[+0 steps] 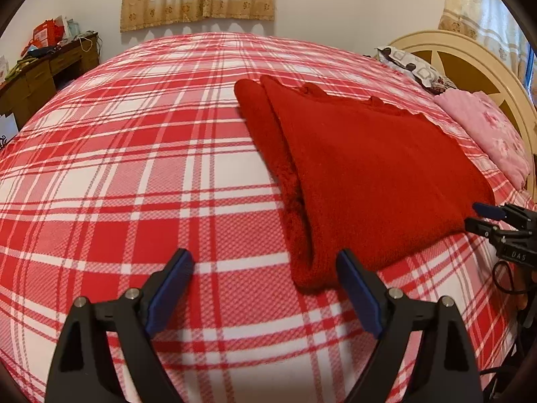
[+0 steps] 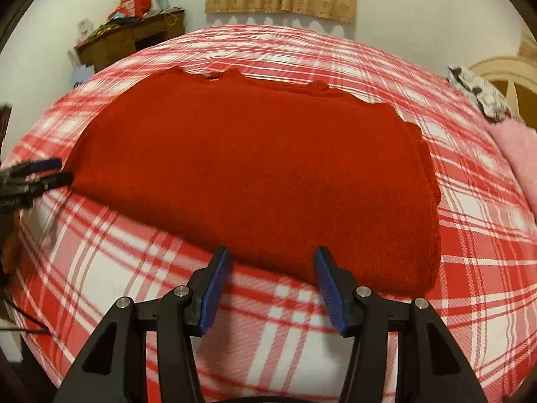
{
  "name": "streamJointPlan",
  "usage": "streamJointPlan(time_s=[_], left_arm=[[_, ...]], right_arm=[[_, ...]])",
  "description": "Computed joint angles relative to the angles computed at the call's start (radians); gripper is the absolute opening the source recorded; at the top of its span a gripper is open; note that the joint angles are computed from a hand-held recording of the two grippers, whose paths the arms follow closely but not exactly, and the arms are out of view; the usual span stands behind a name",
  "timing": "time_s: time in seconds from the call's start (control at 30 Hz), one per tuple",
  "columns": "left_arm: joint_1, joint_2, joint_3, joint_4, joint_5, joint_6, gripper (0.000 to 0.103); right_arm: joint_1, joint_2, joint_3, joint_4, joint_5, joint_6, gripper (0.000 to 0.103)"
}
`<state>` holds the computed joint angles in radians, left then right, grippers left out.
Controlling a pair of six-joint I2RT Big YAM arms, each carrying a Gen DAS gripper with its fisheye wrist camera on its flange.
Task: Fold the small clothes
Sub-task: 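Move both grippers to the side edge of the folded sweater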
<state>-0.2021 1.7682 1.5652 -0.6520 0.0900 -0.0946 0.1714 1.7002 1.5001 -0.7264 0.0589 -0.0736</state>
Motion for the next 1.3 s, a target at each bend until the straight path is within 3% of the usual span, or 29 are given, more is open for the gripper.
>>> streamJointPlan(time_s=[0.33,0.6,0.87,1.03,1.3], left_arm=[[0.047,-0.016,-0.006,0.008,-0.004,-0.003,0.097],[0.078,0.034,0.075,0.028,0.070,-0.084,0.097],[0.075,0.104,0.173,0.053,0.132,-0.096,0.097],[0.074,0.173,0.279,0.014,0.168,-0.108,0.097],[0.059,0.257,0.397,-0.061,0.197,-0.069,0.097]], right_arm=[[0.052,-0.010,-0.018,0.023,0.004,-0.071,0.054],[0.094,0.007,0.015,0.052,0.013,-0.121,0.054],[0.167,0.054,0.063,0.090,0.029,-0.195,0.054],[0.208,0.075,0.077,0.122,0.040,-0.217,0.054],[0.239,0.120,0.121,0.124,0.032,-0.234,0.054]])
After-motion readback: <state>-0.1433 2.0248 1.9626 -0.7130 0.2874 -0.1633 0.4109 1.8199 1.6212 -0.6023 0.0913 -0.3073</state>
